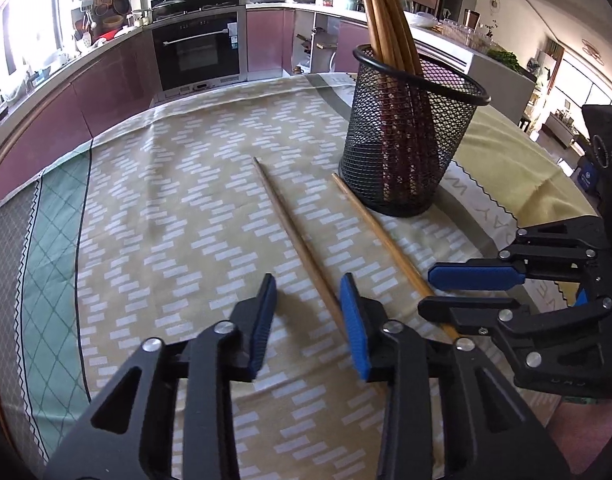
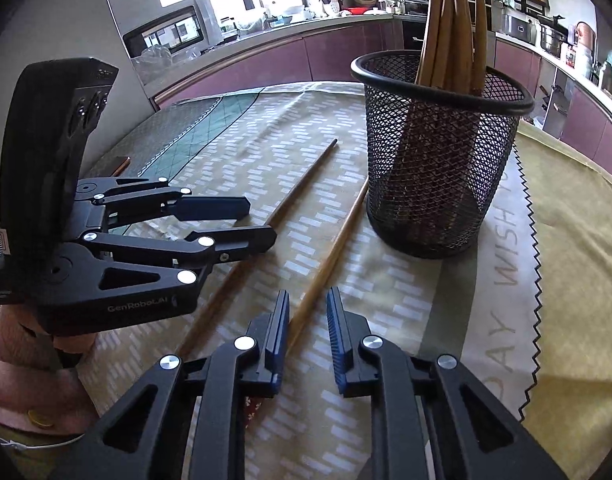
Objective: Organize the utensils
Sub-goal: 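Close the right gripper on a chopstick while the left gripper grasps another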
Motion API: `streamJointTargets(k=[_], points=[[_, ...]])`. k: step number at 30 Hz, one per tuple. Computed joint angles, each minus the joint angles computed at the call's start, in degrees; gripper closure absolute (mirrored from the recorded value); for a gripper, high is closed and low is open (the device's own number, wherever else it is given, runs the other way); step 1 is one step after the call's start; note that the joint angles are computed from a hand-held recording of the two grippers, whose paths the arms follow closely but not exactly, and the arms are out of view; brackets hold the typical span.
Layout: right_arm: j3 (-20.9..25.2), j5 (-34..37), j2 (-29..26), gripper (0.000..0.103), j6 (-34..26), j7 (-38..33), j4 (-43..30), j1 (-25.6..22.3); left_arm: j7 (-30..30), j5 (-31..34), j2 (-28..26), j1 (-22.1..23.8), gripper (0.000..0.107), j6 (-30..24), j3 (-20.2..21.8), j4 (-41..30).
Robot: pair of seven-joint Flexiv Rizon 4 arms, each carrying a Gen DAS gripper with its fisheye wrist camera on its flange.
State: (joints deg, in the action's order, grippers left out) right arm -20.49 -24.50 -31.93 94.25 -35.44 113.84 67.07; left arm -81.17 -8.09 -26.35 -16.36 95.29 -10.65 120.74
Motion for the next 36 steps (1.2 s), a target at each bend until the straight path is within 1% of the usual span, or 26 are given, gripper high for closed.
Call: streamJointTargets(k=[1, 3, 4, 5, 7, 8, 10, 12, 15, 16, 19, 21, 24, 26, 32, 34, 36], points=[[-0.03, 0.02, -0.16, 0.087, -0.02, 0.0, -0.2, -0.06, -0.01, -0.03, 0.14, 0.55, 0.081, 0.39, -0.66, 0.47], [-0.32, 0.25, -0.41, 0.087, 0.11, 0.22, -0.37, 0.14, 0.07, -0.14, 0.49, 2.31, 0.091, 1.19, -2.6, 1.5], [-0.54, 0.3, -0.52, 0.087, 0.11, 0.25, -0.46, 0.3, -0.28, -0.12, 0.71, 2.05, 0.093, 1.71, -2.34, 1.88], [-0.72, 0.36, -0.64, 0.087, 0.07, 0.28, -0.58, 0.44, -0.6, -0.08, 0.96, 1.28, 0.098, 1.67, -1.46, 2.0], [-1.05, 0.55, -0.89, 0.087, 0.13, 0.42, -0.78, 0.7, -1.29, 0.17, 1.31, -0.61, 0.098, 1.96, 0.72, 2.26], [-1.18, 0.68, -1.05, 0.087, 0.15, 0.5, -0.95, 0.8, -1.35, 0.28, 1.48, -0.58, 0.098, 1.88, 0.75, 2.5], [-1.39, 0.88, -1.42, 0.087, 0.03, 0.61, -1.43, 0.93, -1.5, 0.39, 1.75, -0.54, 0.093, 1.7, 0.88, 2.82], [-1.55, 1.15, -1.77, 0.087, 0.13, 0.83, -1.82, 0.96, -1.65, 0.37, 1.77, -0.49, 0.086, 1.37, 1.07, 2.7], [-2.08, 1.42, -2.2, 0.087, 0.14, 0.96, -2.29, 1.27, -1.62, 0.29, 1.44, -0.25, 0.084, 0.6, 1.04, 2.12], [-2.31, 1.52, -2.4, 0.087, 0.21, 1.02, -2.47, 1.42, -1.8, 0.36, 1.12, -1.25, 0.084, 0.29, 2.19, 1.44], [-2.81, 1.76, -2.79, 0.088, -0.23, 1.05, -3.18, 1.74, -1.97, 0.27, 0.23, -1.81, 0.084, -0.26, 2.9, -0.04], [-2.96, 1.82, -3.01, 0.091, -0.31, 1.42, -3.47, 1.76, -2.75, 0.25, -0.22, -3.49, 0.093, -0.62, 4.84, -1.03], [-1.9, 2.23, -3.09, 0.095, 0.28, 1.61, -3.71, 0.76, -3.55, -0.04, -0.26, -3.26, 0.095, -0.48, 4.54, -1.03], [-1.45, 2.99, -3.12, 0.097, 1.2, 1.77, -3.55, 0.42, -4.29, 0.03, -0.04, -3.91, 0.097, -0.01, 5.19, -0.67], [-0.68, 5.92, -2.55, 0.097, 3.13, 0.1, -2.55, 0.15, -5.57, -0.16, 1.58, -1.96, 0.099, 1.53, 3.32, 2.14], [0.2, 7.15, -2.17, 0.097, 4.59, -1.07, -2.03, -0.24, -5.45, -0.14, 2.17, 0.08, 0.099, 1.93, 1.27, 3.46], [2.21, 8.06, -2.04, 0.097, 5.57, -3.11, -2.16, -1.59, -4.67, 0.13, 2.79, 2.67, 0.099, 1.85, -1.66, 4.71]])
